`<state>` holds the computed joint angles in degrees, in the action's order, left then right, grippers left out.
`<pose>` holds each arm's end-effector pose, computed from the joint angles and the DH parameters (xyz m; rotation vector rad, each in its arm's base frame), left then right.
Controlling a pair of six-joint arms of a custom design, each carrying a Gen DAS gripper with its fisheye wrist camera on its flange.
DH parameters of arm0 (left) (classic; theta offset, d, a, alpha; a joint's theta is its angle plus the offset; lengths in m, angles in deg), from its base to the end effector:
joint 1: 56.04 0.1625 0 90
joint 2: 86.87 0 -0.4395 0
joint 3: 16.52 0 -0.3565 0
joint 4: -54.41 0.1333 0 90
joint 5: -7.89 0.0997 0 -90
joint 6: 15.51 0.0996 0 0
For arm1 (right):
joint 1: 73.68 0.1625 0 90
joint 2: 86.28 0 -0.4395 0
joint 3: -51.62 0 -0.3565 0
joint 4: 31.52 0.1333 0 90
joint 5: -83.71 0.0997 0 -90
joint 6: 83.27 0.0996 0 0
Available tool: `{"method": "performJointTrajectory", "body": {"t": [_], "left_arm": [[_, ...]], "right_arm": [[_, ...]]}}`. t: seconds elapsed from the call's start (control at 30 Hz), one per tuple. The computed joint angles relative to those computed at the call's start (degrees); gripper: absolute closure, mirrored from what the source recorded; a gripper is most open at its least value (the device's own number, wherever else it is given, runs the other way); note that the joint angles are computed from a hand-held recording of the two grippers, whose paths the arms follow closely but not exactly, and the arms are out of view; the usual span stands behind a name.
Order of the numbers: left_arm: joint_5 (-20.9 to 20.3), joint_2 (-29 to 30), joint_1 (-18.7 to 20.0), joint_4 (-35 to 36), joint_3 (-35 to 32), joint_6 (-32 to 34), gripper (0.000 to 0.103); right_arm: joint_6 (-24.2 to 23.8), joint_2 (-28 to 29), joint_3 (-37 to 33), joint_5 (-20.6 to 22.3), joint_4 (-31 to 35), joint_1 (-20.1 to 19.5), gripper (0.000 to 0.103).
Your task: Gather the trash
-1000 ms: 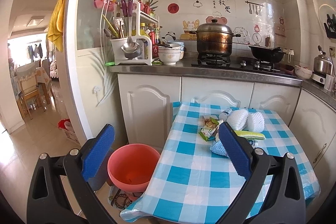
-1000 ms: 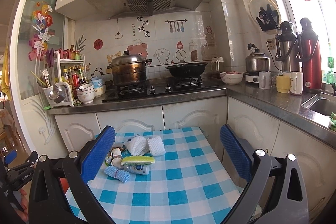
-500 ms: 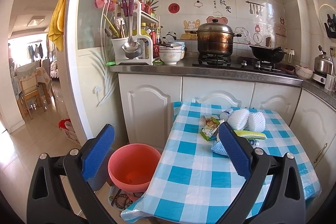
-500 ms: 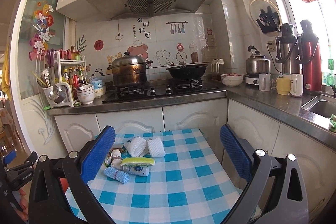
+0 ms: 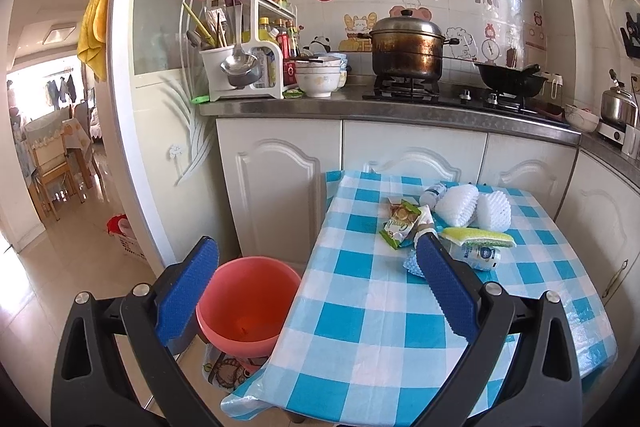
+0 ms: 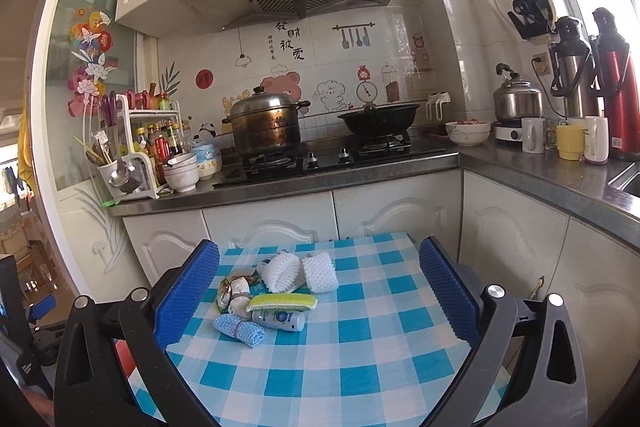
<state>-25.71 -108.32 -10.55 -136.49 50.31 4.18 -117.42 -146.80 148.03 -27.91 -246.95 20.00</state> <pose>-0.3795 -0.6945 0.1205 0.5991 2.0436 -1.2898 0.1348 -0.5911 0.4351 0.2670 -1.8553 1.6703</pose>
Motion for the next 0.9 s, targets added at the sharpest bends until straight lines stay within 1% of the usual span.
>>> {"method": "performJointTrajectory", "body": {"t": [0.1,0.23,0.37,0.43,0.57,0.63,0.73,0.77,0.83,0.9], "left_arm": [[-0.45,0.99,0.94,3.75,-1.71,-1.80,0.003],[-2.35,2.35,2.51,9.62,-4.40,-4.06,0.003],[-5.38,4.25,4.08,13.64,-7.55,-4.19,0.003],[-6.77,5.16,4.75,15.70,-9.02,-4.39,0.003],[-12.19,5.96,6.24,20.85,-10.74,-6.51,0.003],[-15.21,6.37,6.89,23.24,-11.76,-7.44,0.003],[-22.40,6.65,8.22,28.45,-13.53,-10.20,0.003],[-23.88,7.03,8.53,29.86,-14.51,-10.99,0.003],[-25.54,8.22,9.06,31.66,-17.19,-11.04,0.003],[-25.50,9.84,9.34,31.93,-20.44,-10.09,0.003]], "right_arm": [[1.36,0.87,-1.63,1.72,3.24,-1.68,0.004],[5.22,2.14,-4.33,3.49,8.13,-4.12,0.004],[5.63,4.51,-7.62,2.80,10.24,-5.73,0.004],[5.87,5.92,-9.72,2.69,12.58,-6.49,0.004],[6.88,8.20,-13.55,4.59,19.84,-8.24,0.004],[8.82,8.93,-15.57,6.21,25.94,-9.13,0.004],[11.70,10.69,-19.64,6.71,35.06,-9.81,0.004],[12.31,11.42,-20.97,7.04,37.06,-10.04,0.004],[13.50,12.63,-23.26,7.55,40.26,-10.39,0.004],[14.32,13.22,-24.91,8.68,42.41,-10.76,0.004]]}}
